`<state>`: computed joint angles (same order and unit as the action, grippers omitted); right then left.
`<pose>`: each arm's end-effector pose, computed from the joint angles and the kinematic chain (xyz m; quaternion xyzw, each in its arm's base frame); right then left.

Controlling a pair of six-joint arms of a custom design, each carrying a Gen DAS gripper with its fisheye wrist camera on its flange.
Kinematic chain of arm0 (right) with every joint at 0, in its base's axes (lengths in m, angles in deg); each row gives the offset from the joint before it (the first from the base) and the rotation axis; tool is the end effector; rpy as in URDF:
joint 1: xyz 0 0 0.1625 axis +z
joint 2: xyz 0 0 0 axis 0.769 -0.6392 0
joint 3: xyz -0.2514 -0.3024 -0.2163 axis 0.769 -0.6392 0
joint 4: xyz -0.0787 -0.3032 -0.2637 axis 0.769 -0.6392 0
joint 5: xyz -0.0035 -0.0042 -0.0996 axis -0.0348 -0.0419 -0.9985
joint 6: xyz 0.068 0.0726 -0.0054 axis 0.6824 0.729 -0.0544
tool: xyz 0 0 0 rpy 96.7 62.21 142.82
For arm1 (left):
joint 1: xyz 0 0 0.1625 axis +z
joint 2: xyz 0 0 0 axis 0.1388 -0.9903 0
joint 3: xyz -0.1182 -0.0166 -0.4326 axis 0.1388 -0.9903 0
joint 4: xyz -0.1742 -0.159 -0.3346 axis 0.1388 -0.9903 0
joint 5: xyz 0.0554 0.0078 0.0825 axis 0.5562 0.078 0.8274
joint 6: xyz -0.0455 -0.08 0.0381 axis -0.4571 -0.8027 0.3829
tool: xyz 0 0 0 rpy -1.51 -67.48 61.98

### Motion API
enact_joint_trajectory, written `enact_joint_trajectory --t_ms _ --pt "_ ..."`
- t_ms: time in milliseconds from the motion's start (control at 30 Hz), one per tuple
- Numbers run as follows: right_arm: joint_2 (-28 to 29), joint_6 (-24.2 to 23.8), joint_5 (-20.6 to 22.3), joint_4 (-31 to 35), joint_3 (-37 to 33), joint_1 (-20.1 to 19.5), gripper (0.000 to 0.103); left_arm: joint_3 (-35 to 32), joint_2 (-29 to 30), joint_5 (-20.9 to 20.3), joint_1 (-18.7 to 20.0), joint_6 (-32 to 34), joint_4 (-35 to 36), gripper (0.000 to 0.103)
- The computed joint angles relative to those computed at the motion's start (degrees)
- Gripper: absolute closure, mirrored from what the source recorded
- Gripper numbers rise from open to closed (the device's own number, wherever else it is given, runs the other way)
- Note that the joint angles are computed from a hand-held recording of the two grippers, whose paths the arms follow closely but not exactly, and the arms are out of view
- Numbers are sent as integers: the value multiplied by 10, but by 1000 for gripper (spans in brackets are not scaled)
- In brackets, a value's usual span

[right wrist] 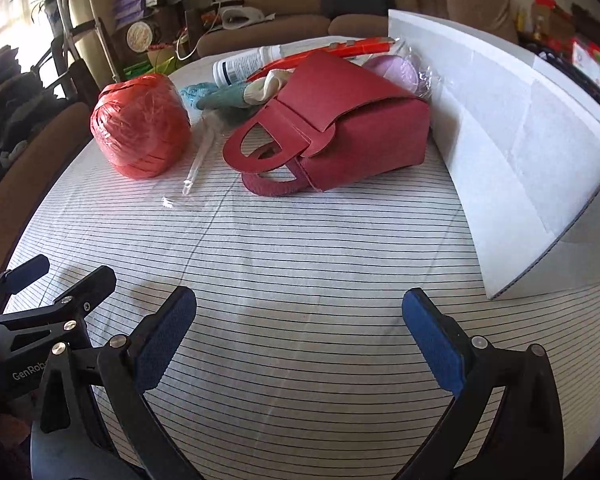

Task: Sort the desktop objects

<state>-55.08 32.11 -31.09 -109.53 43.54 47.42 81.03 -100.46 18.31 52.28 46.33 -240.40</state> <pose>0.2019 -0.8456 0.1426 0.2337 -0.9008 0.2356 0.2800 -0.2058 -0.8113 0.1102 -0.0175 0.8309 -0.3688 0.4164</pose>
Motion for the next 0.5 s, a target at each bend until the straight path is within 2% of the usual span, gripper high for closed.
enact_joint_trajectory --t_ms 133,500 --pt "11 17 -4 16 -25 -1 0 -20 1 -18 7 -37 62 0" --pt "35 18 -32 23 -63 3 0 -23 0 -23 10 -40 65 0"
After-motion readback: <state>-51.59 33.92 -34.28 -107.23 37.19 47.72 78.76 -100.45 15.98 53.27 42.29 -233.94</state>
